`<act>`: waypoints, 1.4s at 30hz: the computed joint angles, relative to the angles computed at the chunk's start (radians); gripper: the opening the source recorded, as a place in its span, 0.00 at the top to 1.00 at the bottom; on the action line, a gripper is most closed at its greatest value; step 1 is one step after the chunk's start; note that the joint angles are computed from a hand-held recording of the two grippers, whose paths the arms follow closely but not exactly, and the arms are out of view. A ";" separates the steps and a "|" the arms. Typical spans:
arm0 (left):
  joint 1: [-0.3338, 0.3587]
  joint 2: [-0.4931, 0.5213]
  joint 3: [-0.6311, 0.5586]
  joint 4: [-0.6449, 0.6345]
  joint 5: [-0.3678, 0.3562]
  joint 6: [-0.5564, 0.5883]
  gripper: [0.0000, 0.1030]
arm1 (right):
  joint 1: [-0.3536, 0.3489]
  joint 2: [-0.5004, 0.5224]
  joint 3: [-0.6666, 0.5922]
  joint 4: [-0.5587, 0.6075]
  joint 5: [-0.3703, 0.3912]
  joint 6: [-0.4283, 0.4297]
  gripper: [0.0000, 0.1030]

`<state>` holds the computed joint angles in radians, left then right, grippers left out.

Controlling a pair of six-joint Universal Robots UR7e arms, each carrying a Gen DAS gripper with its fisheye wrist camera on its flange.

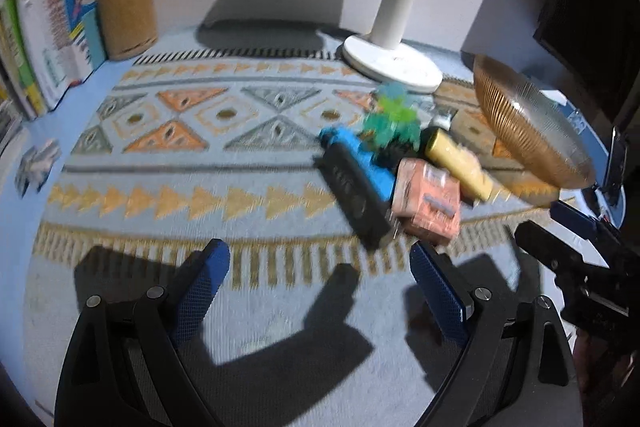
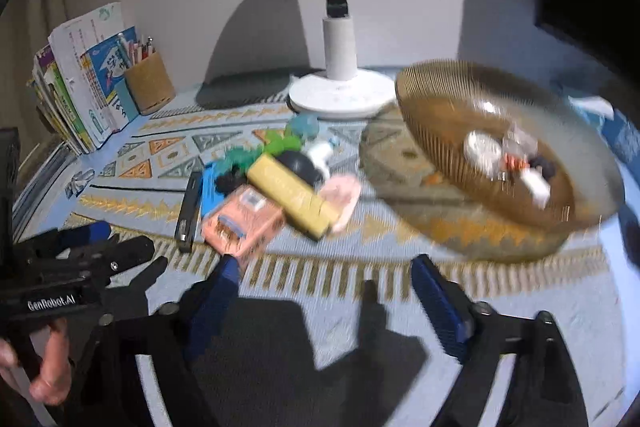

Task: Organize rigid objects
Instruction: 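Grasp the black box with the left tool while the right tool grasps the yellow cylinder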

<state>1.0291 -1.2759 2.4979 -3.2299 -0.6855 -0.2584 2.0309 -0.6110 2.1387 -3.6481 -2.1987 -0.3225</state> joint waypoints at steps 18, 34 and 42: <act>0.099 0.067 -0.168 0.154 -0.106 0.059 0.57 | -0.037 0.071 -0.227 0.296 -0.029 -0.234 0.53; 0.096 -0.025 -0.127 0.283 -0.072 0.062 0.54 | -0.029 0.020 -0.127 0.316 0.033 -0.155 0.89; 0.063 0.042 -0.131 0.252 0.027 0.018 0.59 | -0.139 -0.174 0.052 0.463 0.311 0.193 0.88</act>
<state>1.0917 -1.2343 2.3671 -2.9774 -0.6584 -0.2405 1.8917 -0.7847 2.1908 -3.1846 -1.8880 -0.1299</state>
